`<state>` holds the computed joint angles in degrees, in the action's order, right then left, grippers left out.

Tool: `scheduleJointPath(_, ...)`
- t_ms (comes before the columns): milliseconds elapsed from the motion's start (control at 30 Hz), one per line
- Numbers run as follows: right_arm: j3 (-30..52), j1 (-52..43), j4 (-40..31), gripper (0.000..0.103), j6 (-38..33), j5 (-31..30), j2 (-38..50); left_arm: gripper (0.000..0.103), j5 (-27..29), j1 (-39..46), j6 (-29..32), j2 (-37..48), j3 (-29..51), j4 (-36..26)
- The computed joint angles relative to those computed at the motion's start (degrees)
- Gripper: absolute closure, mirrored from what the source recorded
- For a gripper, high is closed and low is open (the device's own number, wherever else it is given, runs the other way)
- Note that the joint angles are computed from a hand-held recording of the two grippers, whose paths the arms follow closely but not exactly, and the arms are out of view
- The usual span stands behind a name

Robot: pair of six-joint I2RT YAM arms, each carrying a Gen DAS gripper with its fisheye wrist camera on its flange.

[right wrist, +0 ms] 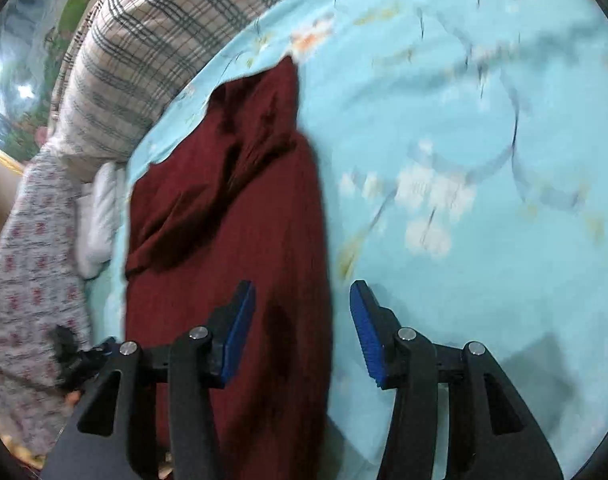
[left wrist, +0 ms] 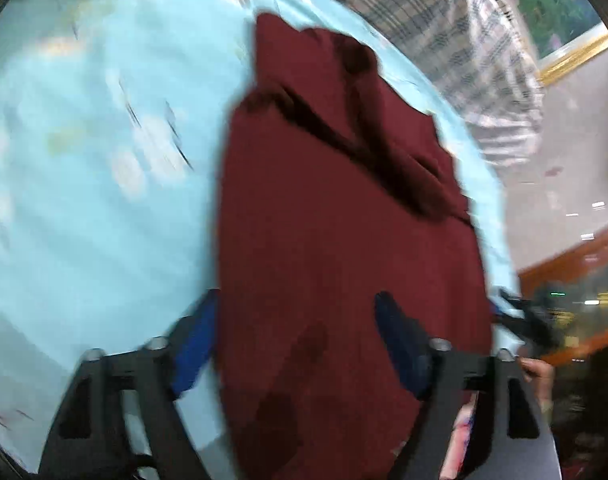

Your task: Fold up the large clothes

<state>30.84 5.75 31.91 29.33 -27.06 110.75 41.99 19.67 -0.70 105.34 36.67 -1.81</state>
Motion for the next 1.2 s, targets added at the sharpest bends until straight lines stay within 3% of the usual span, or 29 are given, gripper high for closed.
scheduleJointPath(67, -2.1, -0.5, 4.2, 0.052, 0.6, -5.5, 2.0, 0.017, 2.1, 1.1, 1.9, -1.3, -3.6, 1.3)
scheduleJointPath(267, -12.8, -0.3, 17.9, 0.053, 0.3, -12.0, 3.4, 0.017, 3.8, 3.5, 11.1, -7.3, -12.3, 0.2)
scheduleJointPath(433, -18.5, 4.1, 29.3, 0.057, -0.9, -12.9, 7.6, 0.021, 6.3, 6.6, 18.3, -8.9, -16.8, -1.0)
scheduleJointPath(533, -17.8, 6.4, 32.5, 0.074, 0.8, -11.0, 10.9, 0.049, 5.2, 7.0, 18.5, -9.0, -17.7, 0.3)
scheduleJointPath(600, -16.3, 6.9, 32.6, 0.09, 1.7, -10.3, 12.7, 0.099, 3.9, 6.0, 19.6, -8.0, -17.6, 0.2)
scheduleJointPath(633, -16.0, 6.9, 32.4, 0.097, 1.8, -10.1, 13.1, 0.096, 2.2, 4.6, 19.2, -7.9, -17.9, 1.1)
scheduleJointPath(700, -16.1, 7.0, 33.1, 0.097, 1.6, -10.2, 13.1, 0.098, -0.1, 2.9, 18.5, -12.5, -21.0, 3.7)
scheduleJointPath(1000, -20.3, 2.4, 37.8, 0.098, 1.2, -16.6, 6.7, 0.099, 7.2, 6.3, 15.7, -28.7, -20.1, -6.1)
scheduleJointPath(1200, -18.4, 1.2, 34.6, 0.098, 4.3, -18.7, -2.8, 0.099, 8.7, 4.6, 5.9, -37.6, -16.5, -4.4)
